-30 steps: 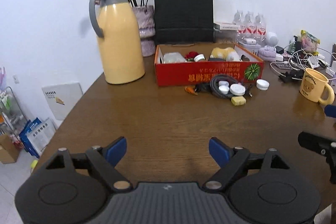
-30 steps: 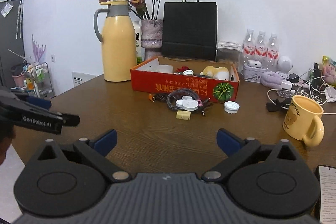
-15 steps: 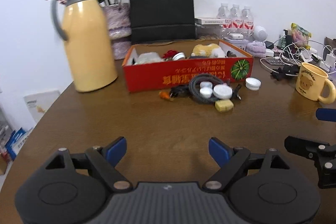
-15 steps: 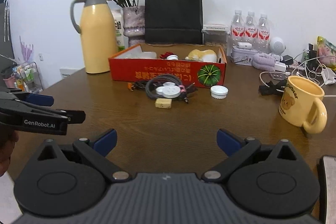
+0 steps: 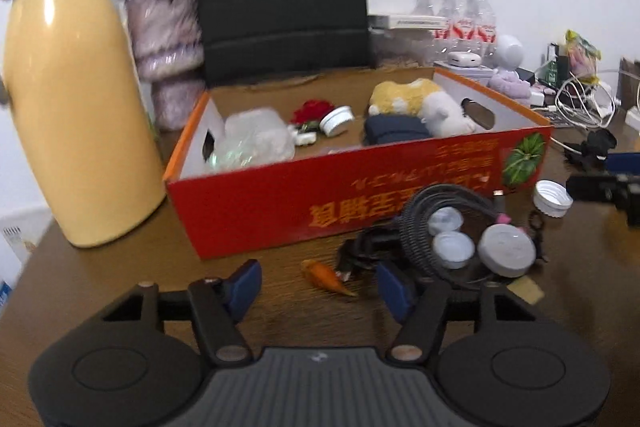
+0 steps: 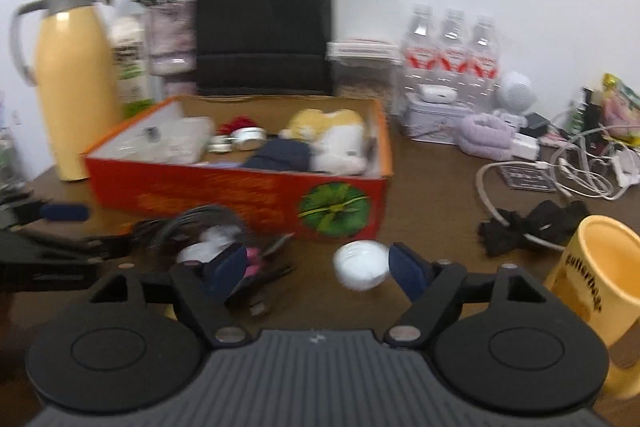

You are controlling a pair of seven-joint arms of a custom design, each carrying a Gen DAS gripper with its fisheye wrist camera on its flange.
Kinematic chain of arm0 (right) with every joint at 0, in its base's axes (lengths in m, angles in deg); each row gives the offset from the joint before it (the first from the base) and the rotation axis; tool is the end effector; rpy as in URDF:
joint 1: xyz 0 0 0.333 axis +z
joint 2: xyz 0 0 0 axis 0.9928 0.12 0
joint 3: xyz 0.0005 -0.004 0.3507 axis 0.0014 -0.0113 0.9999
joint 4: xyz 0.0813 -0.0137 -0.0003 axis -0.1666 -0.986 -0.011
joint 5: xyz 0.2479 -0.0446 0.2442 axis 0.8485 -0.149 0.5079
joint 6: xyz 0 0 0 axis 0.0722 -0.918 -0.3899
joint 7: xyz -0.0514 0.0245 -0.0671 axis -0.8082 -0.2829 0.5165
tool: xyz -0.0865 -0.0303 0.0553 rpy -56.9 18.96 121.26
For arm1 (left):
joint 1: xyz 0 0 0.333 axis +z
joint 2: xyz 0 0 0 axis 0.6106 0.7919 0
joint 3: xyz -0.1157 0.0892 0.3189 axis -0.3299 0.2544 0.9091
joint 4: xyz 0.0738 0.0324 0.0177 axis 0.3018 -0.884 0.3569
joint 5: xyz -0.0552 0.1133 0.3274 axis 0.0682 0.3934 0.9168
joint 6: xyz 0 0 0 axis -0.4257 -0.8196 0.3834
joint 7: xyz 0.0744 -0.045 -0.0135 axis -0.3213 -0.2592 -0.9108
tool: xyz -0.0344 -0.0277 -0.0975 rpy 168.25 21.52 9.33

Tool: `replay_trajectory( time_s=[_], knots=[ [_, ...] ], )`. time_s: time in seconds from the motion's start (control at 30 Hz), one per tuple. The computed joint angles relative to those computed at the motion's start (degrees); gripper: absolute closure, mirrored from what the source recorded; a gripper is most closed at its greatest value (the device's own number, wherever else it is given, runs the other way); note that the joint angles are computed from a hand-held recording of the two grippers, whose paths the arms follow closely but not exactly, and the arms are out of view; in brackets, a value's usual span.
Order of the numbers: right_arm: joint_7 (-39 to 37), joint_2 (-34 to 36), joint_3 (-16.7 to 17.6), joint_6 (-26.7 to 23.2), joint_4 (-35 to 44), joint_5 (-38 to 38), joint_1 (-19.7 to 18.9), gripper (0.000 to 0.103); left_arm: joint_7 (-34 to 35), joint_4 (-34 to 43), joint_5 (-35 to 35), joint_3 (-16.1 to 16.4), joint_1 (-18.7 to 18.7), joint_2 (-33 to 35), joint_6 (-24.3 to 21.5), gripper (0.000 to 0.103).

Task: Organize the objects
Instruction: 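Grasp the small orange item with the left gripper while the right grasps a white bottle cap, then carry the orange item and white cap into the cardboard box and open both grippers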

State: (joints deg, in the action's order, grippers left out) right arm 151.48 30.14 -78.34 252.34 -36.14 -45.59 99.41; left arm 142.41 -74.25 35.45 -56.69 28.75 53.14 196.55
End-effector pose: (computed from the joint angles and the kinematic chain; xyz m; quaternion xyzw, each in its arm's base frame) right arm 0.6840 0.1864 0.4714 -0.6829 0.5443 -0.3062 0.3789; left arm 0.6957 -0.0753 0.4674 -0.5663 0.6931 -0.3172 0.3137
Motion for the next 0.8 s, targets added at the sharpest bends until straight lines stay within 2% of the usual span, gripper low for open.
replay_trajectory(
  time_s=[0.1, 0.13, 0.2, 0.27, 0.3, 0.33, 0.37, 0.4, 0.47, 0.57, 0.63, 0.7, 0.77, 0.8],
  knots=[
    [1.57, 4.07, -2.86, -4.23, 6.39, 1.04, 1.48, 0.024, 1.05, 0.2, -1.27, -3.23, 3.23, 1.16, 0.82, 0.049],
    [2.33, 5.58, -3.28, -6.74, 8.88, 1.42, 1.6, 0.025, 2.24, 1.09, -2.49, -6.8, 6.19, 1.49, -0.04, 0.055],
    [1.49, 7.57, -0.04, -10.14, 12.02, 2.1, -1.0, 0.038, 4.98, 1.95, -2.75, -9.77, 8.48, 2.03, -0.38, 0.057],
    [0.05, 8.5, 3.93, -11.45, 13.08, 3.57, -3.84, 0.043, 7.48, 2.65, -3.42, -12.18, 10.17, 2.56, -0.73, 0.061],
    [0.13, 8.78, 4.28, -11.62, 13.25, 3.99, -4.06, 0.047, 8.25, 2.76, -3.66, -12.35, 10.19, 2.64, -0.75, 0.064],
    [-0.08, 9.04, 4.55, -11.76, 13.45, 4.14, -4.21, 0.051, 9.1, 2.93, -3.93, -12.7, 10.36, 2.82, -0.61, 0.077],
    [-0.32, 9.16, 4.78, -11.58, 13.42, 4.24, -4.36, 0.058, 9.44, 2.8, -4.1, -12.18, 9.82, 2.78, -0.28, 0.091],
    [-0.45, 9.26, 5.07, -11.59, 13.49, 4.49, -4.54, 0.061, 9.51, 2.78, -4.03, -10.99, 8.8, 2.77, 0.02, 0.09],
    [-0.68, 9.57, 5.79, -11.21, 13.69, 5.2, -5.11, 0.061, 8.68, 2.88, -3.9, -7.87, 6.16, 2.87, 0.56, 0.091],
    [-1.35, 9.62, 5.71, -10.61, 13.61, 5.12, -5.01, 0.062, 7.57, 2.16, -3.8, -5.02, 3.71, 2.63, 1.71, 0.091],
    [-1.0, 9.03, 5.21, -9.07, 12.34, 5.0, -4.66, 0.062, 6.73, -0.27, -3.37, -1.75, 0.86, 1.51, 4.32, 0.091],
    [-0.95, 7.42, 5.32, -5.99, 9.29, 4.75, -4.73, 0.062, 5.07, -3.24, -3.65, 3.3, -3.6, -0.54, 5.06, 0.091],
    [1.01, 4.12, 0.42, -2.39, 3.87, 3.11, -0.99, 0.062, 4.11, -9.29, -4.56, 4.56, -5.43, -4.71, 8.12, 0.091],
    [2.68, 2.12, -2.05, 0.46, 0.24, 1.8, 0.85, 0.062, 4.11, -12.64, -5.33, 3.78, -5.29, -7.06, 10.02, 0.091]
  ],
)
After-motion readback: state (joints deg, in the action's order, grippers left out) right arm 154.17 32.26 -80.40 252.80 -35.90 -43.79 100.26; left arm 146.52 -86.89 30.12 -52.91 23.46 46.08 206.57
